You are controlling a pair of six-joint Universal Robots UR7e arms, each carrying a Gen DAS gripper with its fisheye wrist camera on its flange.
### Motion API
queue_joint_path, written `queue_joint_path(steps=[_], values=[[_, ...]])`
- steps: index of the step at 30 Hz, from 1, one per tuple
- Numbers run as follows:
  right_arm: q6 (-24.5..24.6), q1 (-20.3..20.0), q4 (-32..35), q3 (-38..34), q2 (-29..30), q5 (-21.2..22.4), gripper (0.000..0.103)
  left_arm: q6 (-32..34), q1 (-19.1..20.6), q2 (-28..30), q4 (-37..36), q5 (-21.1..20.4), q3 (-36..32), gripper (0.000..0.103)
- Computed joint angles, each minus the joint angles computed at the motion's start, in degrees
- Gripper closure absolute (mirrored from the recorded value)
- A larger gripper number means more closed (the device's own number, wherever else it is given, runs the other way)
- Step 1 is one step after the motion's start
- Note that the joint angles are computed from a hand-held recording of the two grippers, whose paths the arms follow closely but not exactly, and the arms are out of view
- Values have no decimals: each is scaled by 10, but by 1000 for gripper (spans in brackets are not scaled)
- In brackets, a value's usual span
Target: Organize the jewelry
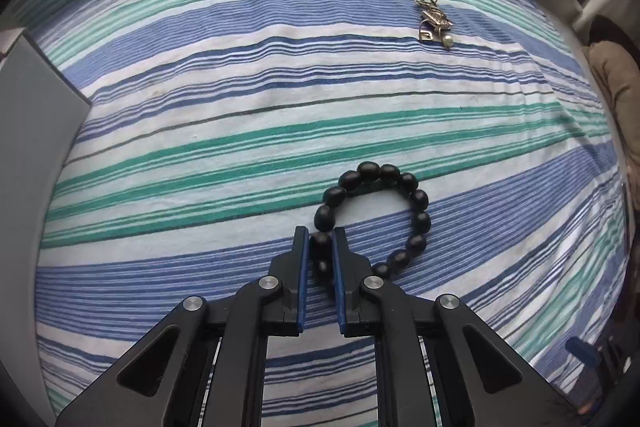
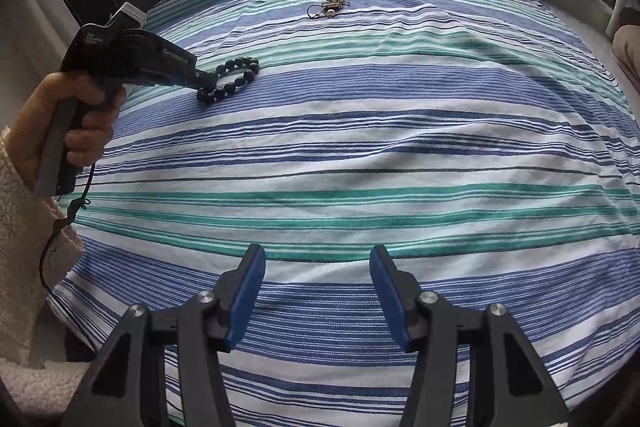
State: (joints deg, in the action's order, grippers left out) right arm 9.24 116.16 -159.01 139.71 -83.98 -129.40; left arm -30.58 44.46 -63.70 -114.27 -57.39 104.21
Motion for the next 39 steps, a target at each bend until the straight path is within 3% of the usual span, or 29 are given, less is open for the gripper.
queue_joint_path(steps=[6,11,16,22,23,26,29,35,39], values=[[-77,-22,50,-77,3,27,48,-33,4,-84,23,16,56,94],[-175,-75,39,-209,99,35,48,-72,1,-148,54,29,98,94],[-161,-138,97,-387,227,98,48,-95,-9,-187,74,43,128,93],[-126,-144,90,-507,352,53,48,-109,-18,-213,84,47,148,93],[-124,-140,74,-511,362,39,47,-108,-19,-216,83,47,150,93],[-89,-126,90,-520,376,-14,69,-107,-19,-222,79,44,155,93],[-50,-122,129,-489,348,12,69,-114,-25,-247,98,40,164,93],[-44,-90,208,-342,245,78,69,-137,-46,-304,149,30,188,93],[-36,-59,188,-221,180,88,69,-158,-60,-332,170,27,203,92]])
